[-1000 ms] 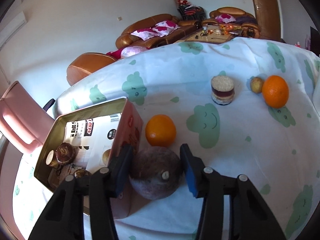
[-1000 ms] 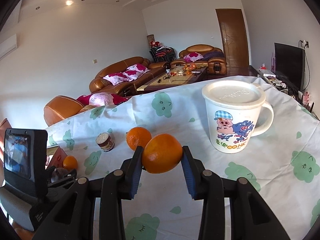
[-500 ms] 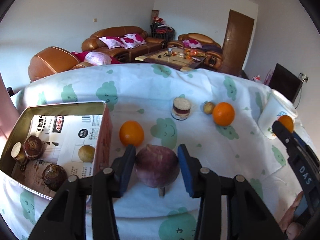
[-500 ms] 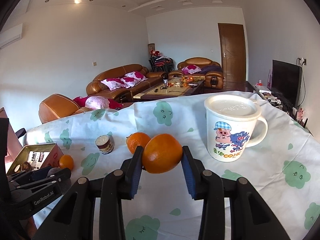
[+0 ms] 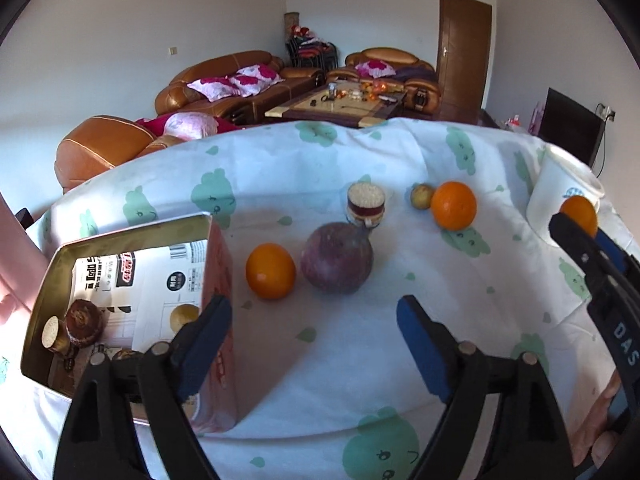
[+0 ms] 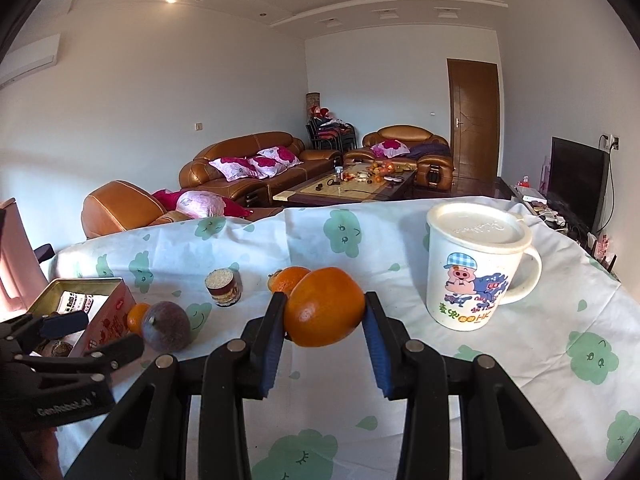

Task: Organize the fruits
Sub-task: 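Carry the purple fruit toward the tin with left while right holds orange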

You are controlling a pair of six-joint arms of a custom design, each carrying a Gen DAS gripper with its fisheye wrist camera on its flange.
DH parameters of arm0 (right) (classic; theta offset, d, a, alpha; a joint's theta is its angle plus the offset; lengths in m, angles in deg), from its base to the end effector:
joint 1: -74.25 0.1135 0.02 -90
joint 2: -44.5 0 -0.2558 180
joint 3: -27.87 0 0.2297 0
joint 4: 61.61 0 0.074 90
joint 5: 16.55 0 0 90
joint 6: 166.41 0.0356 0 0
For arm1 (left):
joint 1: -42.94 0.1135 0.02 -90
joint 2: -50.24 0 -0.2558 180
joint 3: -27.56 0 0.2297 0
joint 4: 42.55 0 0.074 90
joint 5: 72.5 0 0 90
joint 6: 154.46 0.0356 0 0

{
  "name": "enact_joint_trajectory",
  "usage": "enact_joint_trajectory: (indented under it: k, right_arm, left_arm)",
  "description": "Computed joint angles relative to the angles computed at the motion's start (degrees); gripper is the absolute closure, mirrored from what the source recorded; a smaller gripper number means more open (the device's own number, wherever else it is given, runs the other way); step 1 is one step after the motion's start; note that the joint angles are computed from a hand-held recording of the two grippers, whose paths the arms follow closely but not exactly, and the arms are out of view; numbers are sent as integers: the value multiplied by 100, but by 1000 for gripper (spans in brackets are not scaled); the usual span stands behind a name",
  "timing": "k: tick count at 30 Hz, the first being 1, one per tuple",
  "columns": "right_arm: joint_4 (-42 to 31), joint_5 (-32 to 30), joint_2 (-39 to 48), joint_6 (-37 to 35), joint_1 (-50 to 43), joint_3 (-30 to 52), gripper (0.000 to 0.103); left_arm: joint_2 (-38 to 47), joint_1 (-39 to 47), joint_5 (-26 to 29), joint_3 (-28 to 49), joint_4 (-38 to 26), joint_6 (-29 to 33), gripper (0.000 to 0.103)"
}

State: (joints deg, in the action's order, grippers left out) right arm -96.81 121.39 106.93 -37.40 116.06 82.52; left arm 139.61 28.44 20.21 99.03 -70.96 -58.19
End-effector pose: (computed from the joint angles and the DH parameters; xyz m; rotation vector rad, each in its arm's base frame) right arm 0.1673 0.1142 0.2425 0.3395 2.0186 -0.1136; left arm 0.3011 -0.0796 0.2195 0.4515 2.3383 -0.1247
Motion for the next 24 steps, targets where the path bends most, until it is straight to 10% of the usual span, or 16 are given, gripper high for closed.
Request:
enact_joint_trajectory:
  k: [13, 15, 24]
  right_arm:
    - [209, -733, -138, -86, -458, -122, 63]
    - [228, -825, -144, -87, -523, -132, 63]
    - [200, -492, -162, -69, -344, -132, 63]
  left_arm:
    - [2171, -792, -1159, 2003, -283, -484, 35]
    - [2094, -721, -1026, 1933, -135, -478, 55]
    - [1183, -422, -296, 1003, 456, -497, 72]
